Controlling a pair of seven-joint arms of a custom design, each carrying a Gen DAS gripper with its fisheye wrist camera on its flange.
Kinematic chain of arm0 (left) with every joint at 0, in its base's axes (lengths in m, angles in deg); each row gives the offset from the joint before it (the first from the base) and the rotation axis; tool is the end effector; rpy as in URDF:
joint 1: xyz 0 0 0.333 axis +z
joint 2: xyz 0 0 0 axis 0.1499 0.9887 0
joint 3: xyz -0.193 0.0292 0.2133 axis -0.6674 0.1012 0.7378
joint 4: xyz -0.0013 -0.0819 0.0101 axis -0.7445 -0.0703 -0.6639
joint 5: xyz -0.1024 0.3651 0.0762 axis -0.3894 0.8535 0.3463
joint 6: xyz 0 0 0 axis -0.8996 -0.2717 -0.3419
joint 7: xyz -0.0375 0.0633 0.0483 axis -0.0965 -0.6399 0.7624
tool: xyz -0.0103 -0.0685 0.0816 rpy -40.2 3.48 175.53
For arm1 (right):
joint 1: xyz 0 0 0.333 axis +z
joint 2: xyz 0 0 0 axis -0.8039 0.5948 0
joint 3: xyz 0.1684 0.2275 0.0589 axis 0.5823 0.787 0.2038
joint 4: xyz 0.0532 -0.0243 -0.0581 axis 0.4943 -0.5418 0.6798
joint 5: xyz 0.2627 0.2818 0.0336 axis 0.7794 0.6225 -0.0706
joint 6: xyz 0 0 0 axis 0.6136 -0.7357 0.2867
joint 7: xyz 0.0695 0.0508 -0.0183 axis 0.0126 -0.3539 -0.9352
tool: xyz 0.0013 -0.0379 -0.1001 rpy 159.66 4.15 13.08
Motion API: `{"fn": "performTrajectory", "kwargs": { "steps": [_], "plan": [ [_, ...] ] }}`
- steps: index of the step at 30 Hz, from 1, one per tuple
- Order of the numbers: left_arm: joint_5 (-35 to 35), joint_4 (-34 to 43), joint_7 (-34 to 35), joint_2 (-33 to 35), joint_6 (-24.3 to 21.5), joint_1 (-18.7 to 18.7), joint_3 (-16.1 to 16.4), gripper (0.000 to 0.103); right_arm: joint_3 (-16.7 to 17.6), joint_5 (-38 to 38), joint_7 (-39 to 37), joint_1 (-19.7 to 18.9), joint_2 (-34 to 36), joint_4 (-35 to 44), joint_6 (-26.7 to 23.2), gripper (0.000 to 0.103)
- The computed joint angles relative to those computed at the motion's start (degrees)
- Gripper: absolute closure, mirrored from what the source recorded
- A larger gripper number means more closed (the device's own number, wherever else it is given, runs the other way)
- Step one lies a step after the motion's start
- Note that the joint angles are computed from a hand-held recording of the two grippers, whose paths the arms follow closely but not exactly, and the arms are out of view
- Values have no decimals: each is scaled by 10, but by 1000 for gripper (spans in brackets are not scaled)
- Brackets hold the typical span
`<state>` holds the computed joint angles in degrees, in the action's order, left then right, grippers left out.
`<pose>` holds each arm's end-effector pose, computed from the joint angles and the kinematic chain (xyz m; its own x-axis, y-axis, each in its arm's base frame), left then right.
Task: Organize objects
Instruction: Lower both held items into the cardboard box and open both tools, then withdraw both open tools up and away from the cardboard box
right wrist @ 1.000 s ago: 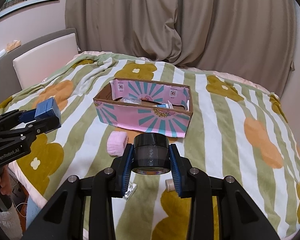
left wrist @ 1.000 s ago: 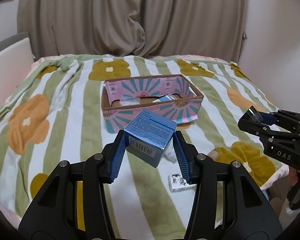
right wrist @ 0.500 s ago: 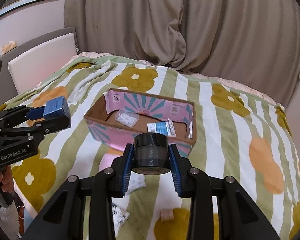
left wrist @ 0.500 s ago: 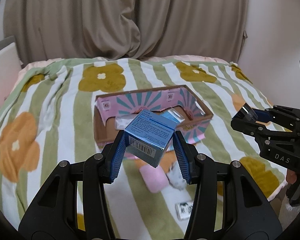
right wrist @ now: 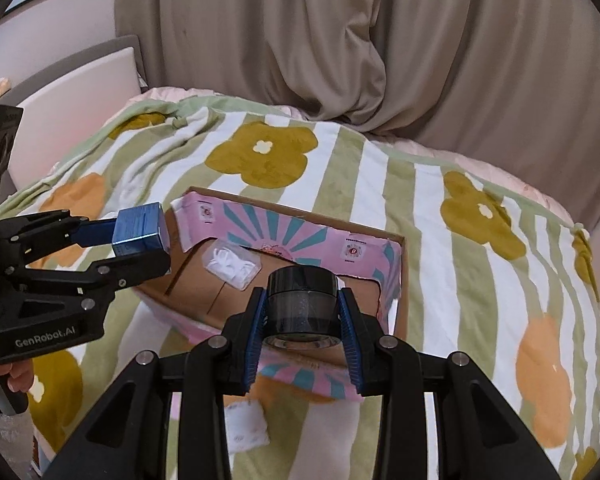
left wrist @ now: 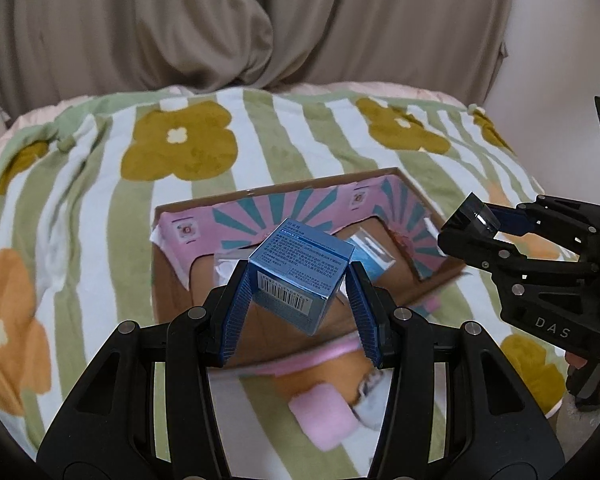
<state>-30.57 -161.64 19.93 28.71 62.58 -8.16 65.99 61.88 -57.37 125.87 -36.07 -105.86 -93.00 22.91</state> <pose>0.4535 -0.2837 0.6626 -0.4106 -0.9007 0.1418 -0.7090 0.2175 -0.6708 0.3601 0.2429 0.6596 -0.4102 -0.9039 0.1212 -0.7127 0.2348 -0.6610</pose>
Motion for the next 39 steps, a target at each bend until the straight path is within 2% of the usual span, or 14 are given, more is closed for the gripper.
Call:
{"fn": "performTrajectory", "kwargs": {
  "steps": [4,14,21,23,25,26,27,28,29,30,33,39],
  "plan": [
    [10,51,-2,61,-22,6,-1,59,-31,16,-21,-9,13,-8,23,70],
    [36,164,-13,185,-91,10,-3,59,-84,84,-62,-35,39,-42,95,70],
    [42,219,-22,241,-128,11,-1,59,-102,128,-71,-53,55,-53,133,70],
    [40,218,-22,243,-122,12,-1,59,-104,137,-76,-55,60,-52,138,70],
    [58,209,-34,237,-107,9,3,52,-102,138,-72,-59,65,-47,134,70],
    [82,218,-52,241,-114,5,6,31,-100,135,-64,-62,66,-45,129,70],
    [99,224,-65,243,-121,3,9,5,-100,135,-58,-63,66,-44,127,64],
    [103,215,-73,237,-111,5,11,1,-100,134,-53,-65,63,-46,127,53],
    [93,201,-70,226,-94,11,11,0,-96,123,-40,-69,59,-49,124,28],
    [77,195,-64,220,-89,17,10,0,-92,111,-28,-73,55,-52,122,16],
    [75,191,-71,212,-89,24,12,0,-95,109,-6,-77,33,-72,134,15],
    [75,169,-76,189,-84,28,10,0,-87,107,-4,-75,31,-66,125,15]
  ]
}}
